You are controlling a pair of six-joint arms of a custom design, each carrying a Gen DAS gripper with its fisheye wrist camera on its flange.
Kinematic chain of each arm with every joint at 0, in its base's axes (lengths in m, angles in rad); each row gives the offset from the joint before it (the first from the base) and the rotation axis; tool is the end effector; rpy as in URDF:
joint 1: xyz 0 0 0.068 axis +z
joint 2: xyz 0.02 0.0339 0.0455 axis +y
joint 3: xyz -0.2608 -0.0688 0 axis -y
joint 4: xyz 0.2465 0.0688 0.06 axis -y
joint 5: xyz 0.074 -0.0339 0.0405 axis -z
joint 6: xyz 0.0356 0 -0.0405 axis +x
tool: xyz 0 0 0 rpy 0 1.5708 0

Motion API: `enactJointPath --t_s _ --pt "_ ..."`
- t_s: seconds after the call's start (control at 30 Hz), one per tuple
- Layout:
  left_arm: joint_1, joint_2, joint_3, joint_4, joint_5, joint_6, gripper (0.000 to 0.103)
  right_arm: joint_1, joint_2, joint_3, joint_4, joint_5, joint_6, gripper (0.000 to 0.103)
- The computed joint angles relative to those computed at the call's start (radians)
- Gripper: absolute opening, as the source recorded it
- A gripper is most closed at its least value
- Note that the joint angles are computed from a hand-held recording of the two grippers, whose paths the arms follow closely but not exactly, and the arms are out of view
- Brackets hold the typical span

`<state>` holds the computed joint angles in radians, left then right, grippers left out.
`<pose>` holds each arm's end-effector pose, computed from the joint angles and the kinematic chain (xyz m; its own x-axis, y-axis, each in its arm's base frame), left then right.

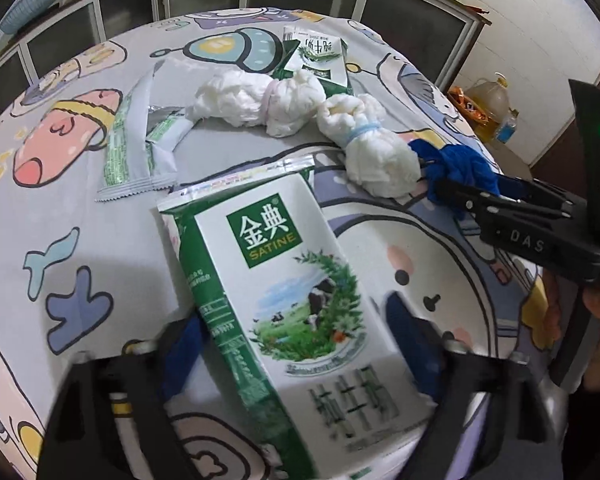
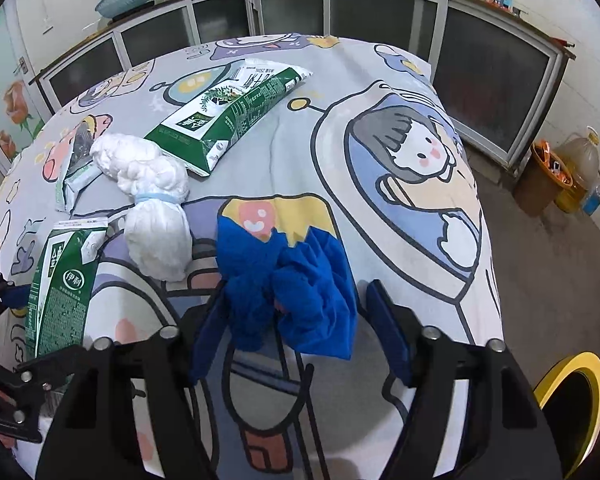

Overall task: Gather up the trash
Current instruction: 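Grasp the green milk carton with the left gripper while the right gripper grasps the blue glove, then carry carton and glove over the bin and open both grippers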

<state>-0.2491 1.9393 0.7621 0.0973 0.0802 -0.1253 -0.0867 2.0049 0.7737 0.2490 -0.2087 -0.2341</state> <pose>0.3051 -0.0805 0.0556 -0.8833 0.0962 -0.4589 0.1733 0.9764 -0.1290 0.3282 -0.0211 0.0472 -0.7991 -0.1583 -0.5800 -0.2213 0.9744 0.0388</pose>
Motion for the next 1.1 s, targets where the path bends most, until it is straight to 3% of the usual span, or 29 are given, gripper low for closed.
enactJointPath --t_s 0.03,0.13,0.3,0.5,0.67,0.8,0.97,1.1 --pt "0.008 -0.013 -0.005 -0.005 0.016 -0.009 0.067 -0.003 -0.013 -0.007 -0.002 0.002 0.005 0.029" --pt "0.050 -0.055 -0.027 -0.024 0.095 -0.015 0.060 -0.033 -0.077 -0.045 -0.020 -0.043 0.018 0.022" --pt "0.068 -0.225 -0.150 -0.010 0.091 0.011 0.059 -0.104 -0.250 -0.156 -0.084 -0.160 0.001 0.021" --pt "0.026 -0.507 -0.312 -0.016 0.040 -0.001 0.058 -0.169 -0.574 -0.350 -0.183 -0.246 -0.054 0.021" --pt "-0.069 -0.748 -0.417 -0.074 -0.021 -0.035 0.058 -0.276 -0.864 -0.465 -0.367 -0.338 -0.119 0.021" --pt "-0.164 -0.839 -0.431 -0.127 -0.055 -0.073 0.058 -0.399 -1.012 -0.503 -0.513 -0.406 -0.200 0.021" --pt "-0.300 -0.887 -0.427 -0.158 -0.120 -0.124 0.058 -0.663 -1.049 -0.506 -0.672 -0.512 -0.401 0.021" --pt "-0.411 -0.870 -0.397 -0.154 -0.172 -0.159 0.058 -0.863 -0.947 -0.472 -0.719 -0.564 -0.564 0.021"
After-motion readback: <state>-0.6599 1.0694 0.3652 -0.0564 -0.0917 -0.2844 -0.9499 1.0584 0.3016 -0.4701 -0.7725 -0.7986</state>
